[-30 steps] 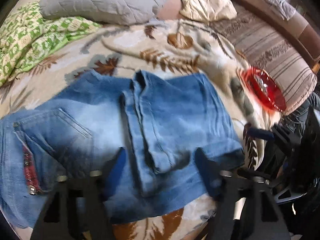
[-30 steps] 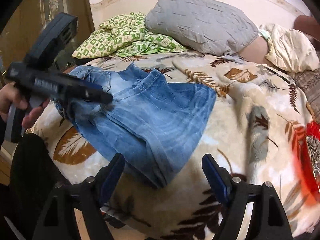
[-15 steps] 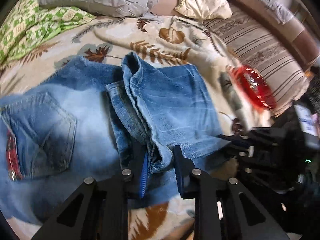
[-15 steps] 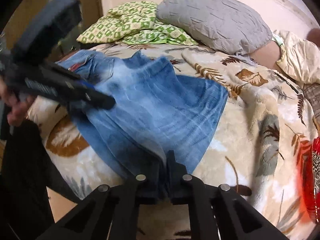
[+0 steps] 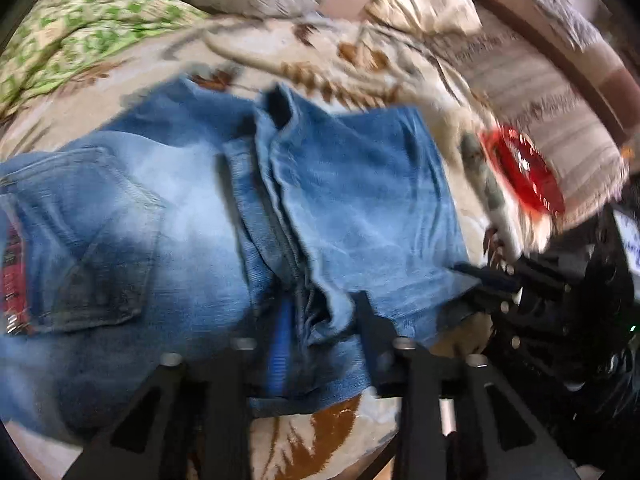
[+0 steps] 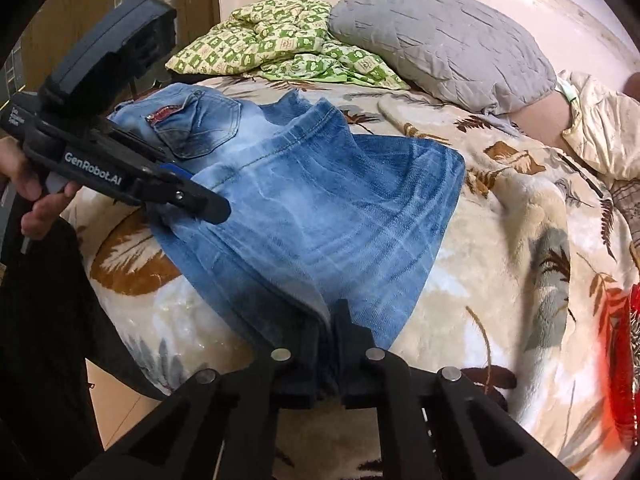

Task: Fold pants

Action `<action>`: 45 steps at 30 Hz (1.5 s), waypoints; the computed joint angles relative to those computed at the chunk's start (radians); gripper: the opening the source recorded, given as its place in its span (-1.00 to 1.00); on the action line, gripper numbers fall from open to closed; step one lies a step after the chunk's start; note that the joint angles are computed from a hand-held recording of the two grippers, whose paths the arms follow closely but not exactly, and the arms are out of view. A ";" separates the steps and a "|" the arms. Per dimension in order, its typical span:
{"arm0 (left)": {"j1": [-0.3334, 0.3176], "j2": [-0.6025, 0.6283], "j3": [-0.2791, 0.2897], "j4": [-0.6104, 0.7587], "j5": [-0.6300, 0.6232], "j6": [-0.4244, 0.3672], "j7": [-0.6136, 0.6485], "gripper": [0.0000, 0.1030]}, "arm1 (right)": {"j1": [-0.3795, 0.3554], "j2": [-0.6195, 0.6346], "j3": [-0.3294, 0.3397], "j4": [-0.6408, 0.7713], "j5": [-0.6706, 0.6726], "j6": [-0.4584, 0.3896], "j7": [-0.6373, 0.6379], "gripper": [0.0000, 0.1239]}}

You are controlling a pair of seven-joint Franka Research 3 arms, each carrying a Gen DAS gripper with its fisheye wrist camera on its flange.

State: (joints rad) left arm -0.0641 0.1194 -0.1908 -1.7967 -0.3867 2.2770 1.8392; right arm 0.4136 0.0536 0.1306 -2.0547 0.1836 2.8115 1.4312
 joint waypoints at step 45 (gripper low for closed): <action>-0.041 0.351 -0.039 0.435 0.369 -0.004 -0.206 -0.51 | -0.035 0.337 -0.088 0.489 -0.058 -0.212 0.368 -0.57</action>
